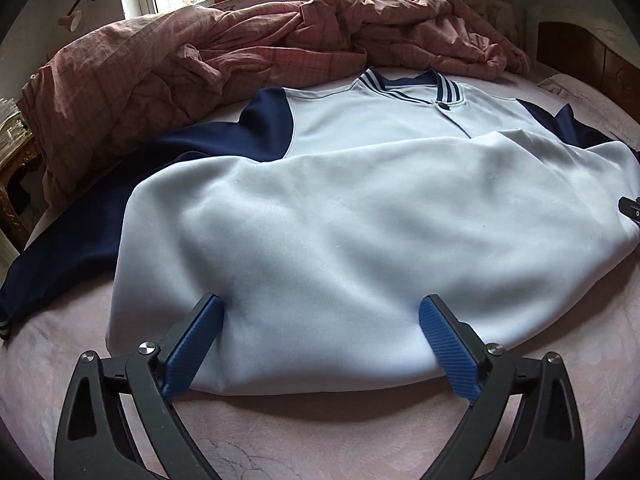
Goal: Fold large clothes
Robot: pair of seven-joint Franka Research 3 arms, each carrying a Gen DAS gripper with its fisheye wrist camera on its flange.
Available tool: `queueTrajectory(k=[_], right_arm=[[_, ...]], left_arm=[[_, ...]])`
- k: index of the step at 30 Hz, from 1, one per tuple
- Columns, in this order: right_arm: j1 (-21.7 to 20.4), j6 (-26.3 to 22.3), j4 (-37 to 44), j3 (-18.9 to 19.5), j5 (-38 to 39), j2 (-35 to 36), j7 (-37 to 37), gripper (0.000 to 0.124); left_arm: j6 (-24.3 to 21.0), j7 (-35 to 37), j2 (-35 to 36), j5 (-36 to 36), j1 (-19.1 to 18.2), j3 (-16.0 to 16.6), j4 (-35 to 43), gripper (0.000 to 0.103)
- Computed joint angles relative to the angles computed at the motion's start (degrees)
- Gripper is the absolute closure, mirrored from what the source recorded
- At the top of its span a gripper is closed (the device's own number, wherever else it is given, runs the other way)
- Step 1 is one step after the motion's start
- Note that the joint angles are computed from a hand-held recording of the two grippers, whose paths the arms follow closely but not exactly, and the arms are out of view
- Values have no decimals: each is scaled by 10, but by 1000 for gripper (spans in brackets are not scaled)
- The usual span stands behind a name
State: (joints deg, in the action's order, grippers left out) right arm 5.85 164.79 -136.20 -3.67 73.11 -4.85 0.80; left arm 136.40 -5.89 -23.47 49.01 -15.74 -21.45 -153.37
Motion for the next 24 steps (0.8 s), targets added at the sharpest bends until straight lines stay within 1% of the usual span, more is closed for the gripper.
queueTrajectory(k=[3,4,6,7,8,9,10,11,12,13,14,15,16,17,18,19,20,21,22,23,24], right_arm=[[-6,3,0,5,-82,12,69,53],[-6,10,0,6,-92,15,82,53],[-6,39,4,6,-86,21,97,52],[-8,39,9,3,-79,24,100,51],[-14,22,14,-3,-78,25,107,49],[-21,-1,21,-8,-82,27,118,49],[-26,-6,24,-9,-77,27,120,49],[-15,21,23,-13,-60,29,112,49],[-16,79,25,3,-7,31,68,49],[-12,111,37,6,81,34,-16,49],[-11,111,43,3,132,28,-65,49],[-19,82,42,-2,142,19,-73,49],[-32,22,35,-14,125,3,-50,49],[-41,-28,33,-24,111,-6,-29,49],[-49,-67,31,-32,105,-13,-18,49],[-53,-91,30,-37,109,-19,-20,49],[-55,-107,27,-39,120,-25,-35,49],[-55,-113,24,-37,132,-29,-53,49],[-54,-114,21,-35,140,-34,-71,49],[-52,-108,17,-32,150,-38,-87,49],[-49,-101,12,-28,161,-43,-102,49]], left_arm=[[0,7,-2,-7,-1,3,-1,4],[-6,9,0,-10,-2,2,1,3],[-15,6,-1,-12,-3,-1,3,3],[-23,0,-3,-11,-3,-5,3,3],[-30,-9,-8,-7,-3,-10,2,3],[-29,-22,-17,2,-3,-13,-3,4],[-27,-36,-30,12,-4,-16,-11,4],[-24,-48,-44,19,-5,-18,-18,4],[-26,-61,-57,26,-5,-23,-24,4],[-28,-75,-70,34,-5,-29,-30,6],[-31,-86,-82,43,-7,-35,-35,6],[-36,-95,-90,53,-7,-42,-36,6],[-44,-102,-94,64,-8,-51,-36,6],[-55,-107,-94,74,-9,-60,-31,6],[-65,-113,-93,86,-10,-67,-27,6],[-61,-123,-96,102,-12,-68,-28,6],[-54,-140,-102,117,-13,-66,-32,6],[-49,-159,-111,130,-13,-66,-37,6],[-40,-174,-120,145,-13,-63,-43,5],[-29,-185,-128,160,-14,-60,-48,2],[-26,-193,-131,170,-13,-61,-50,0]])
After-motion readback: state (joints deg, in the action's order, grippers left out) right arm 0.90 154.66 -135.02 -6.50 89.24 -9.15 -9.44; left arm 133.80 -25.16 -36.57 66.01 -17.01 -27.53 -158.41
